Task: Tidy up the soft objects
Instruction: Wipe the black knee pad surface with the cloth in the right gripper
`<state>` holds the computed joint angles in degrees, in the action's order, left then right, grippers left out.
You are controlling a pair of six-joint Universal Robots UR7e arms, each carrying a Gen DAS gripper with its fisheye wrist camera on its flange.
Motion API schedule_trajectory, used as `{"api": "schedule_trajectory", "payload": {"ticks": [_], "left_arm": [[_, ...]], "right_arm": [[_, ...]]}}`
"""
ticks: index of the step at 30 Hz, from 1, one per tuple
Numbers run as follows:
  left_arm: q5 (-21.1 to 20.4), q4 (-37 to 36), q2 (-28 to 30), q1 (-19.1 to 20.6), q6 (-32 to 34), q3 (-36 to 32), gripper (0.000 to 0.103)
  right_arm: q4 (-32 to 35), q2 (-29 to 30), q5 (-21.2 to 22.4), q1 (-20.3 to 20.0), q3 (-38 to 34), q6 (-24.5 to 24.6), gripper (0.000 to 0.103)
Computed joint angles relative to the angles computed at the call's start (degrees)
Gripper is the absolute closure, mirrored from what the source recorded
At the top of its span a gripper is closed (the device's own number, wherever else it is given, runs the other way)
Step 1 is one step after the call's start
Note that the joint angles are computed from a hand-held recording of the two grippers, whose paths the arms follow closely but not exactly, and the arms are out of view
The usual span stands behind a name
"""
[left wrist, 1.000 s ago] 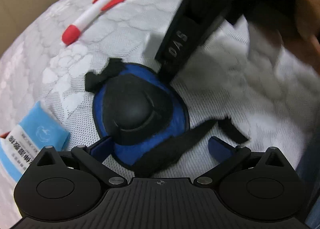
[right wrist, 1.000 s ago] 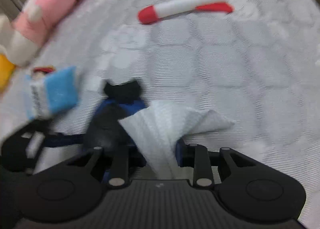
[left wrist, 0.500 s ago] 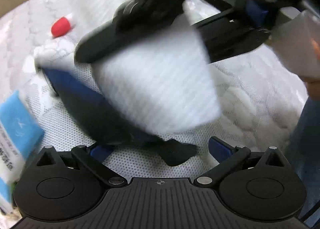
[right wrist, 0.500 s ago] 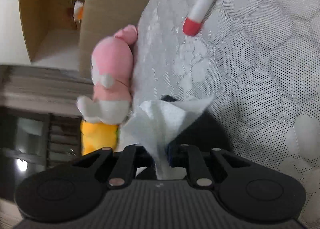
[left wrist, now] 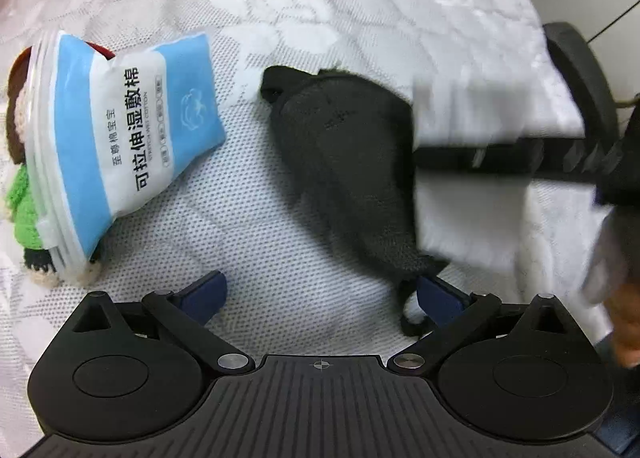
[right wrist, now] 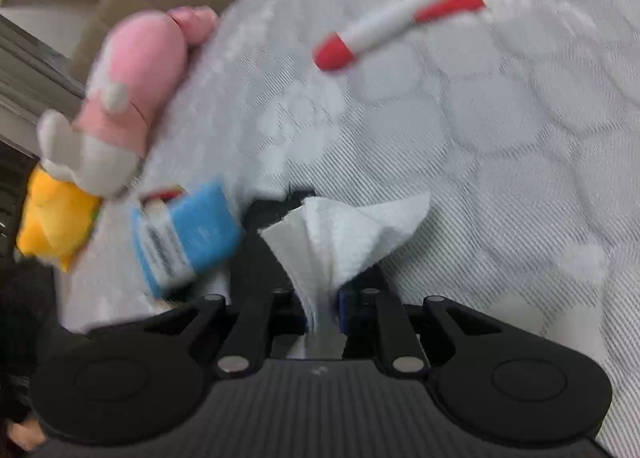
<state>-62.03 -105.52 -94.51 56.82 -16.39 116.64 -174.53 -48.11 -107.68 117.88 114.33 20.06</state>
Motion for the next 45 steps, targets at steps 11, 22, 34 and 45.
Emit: {"api": "schedule_trajectory", "payload": {"ticks": [11,22,34,45], "left_arm": [[0.91,2.18,0.86,-0.76,0.26,-0.41,0.000],[0.38,2.94,1.19,-0.26,0.36,-1.39,0.000],[5.02,6.79,0.11,-3.51,4.28,0.24,0.000],[4.65,7.93,-1.83,-3.87,3.22,0.11,0.000]], "right_arm": [[2.88,5.94,-2.89,2.61,-6.68,-14.93,0.058],[-6.65,6.24,-6.52,4.53,-5.13,-12.70,0.088],[15.30,0.58,-4.75,4.82,-4.11,-2.71,0.090],[5.81,0.15,-19.84,5.70,-0.54,1.20,0.090]]}}
